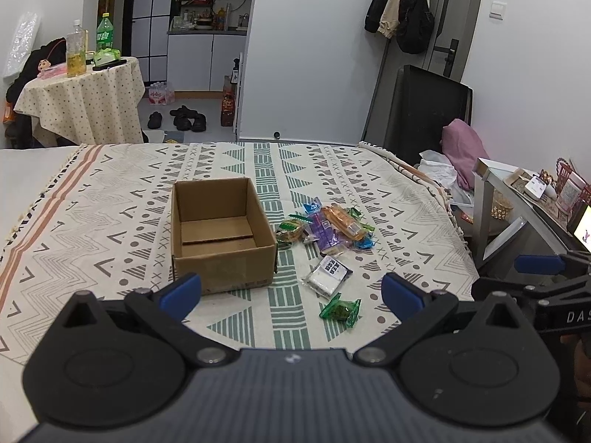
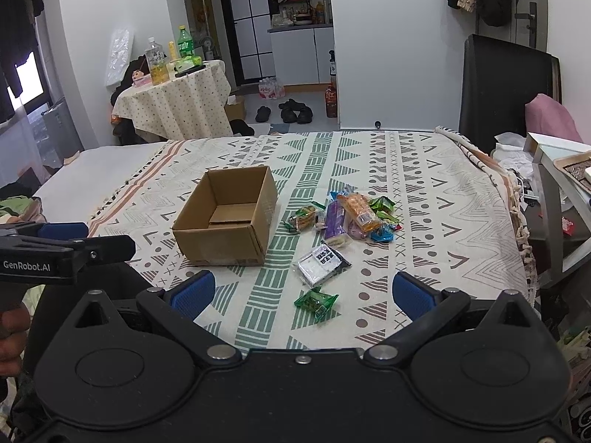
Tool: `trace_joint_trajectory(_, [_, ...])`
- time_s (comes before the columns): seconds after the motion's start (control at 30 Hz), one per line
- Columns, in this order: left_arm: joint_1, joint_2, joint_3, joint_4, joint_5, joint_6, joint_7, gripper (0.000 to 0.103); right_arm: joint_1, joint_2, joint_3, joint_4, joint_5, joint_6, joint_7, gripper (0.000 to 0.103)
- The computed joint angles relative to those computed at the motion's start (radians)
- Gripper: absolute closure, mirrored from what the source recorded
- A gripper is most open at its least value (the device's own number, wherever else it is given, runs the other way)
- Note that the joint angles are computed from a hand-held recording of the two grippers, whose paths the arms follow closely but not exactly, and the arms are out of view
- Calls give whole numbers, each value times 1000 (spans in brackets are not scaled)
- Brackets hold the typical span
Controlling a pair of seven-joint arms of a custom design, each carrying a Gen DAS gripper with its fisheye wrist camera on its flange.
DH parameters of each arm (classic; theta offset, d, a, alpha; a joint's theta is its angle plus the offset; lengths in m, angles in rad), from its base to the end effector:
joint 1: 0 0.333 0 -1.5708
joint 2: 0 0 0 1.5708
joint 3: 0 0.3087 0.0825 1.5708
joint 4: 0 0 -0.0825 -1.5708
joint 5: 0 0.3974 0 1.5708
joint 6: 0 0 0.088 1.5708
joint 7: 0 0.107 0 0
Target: Organize snacks
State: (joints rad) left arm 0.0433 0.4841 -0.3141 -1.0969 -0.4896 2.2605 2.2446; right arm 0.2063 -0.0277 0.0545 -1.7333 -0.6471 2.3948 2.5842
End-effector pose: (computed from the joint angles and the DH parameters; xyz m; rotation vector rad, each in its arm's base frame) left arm 0.7312 -0.1441 0.6353 -1.1363 2.3719 -1.2371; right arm 0.5953 0.1543 0.6472 -1.3163 2.0434 -0.8790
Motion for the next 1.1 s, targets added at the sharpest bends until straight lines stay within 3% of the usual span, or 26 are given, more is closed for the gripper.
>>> trace_joint_trajectory(0.47, [-23, -3, 17, -10, 45, 49, -39, 0, 0, 5, -2, 1, 5, 19, -6, 0])
trace_joint_trajectory(0.8, [-24, 59, -8, 74, 63, 13, -64, 0, -4, 16, -11, 7, 0, 34, 0, 0])
trace_joint_trajectory(1.1, [-66, 133, 1, 166, 115, -2, -130, 0, -7, 38, -27, 18, -21, 15, 9, 0])
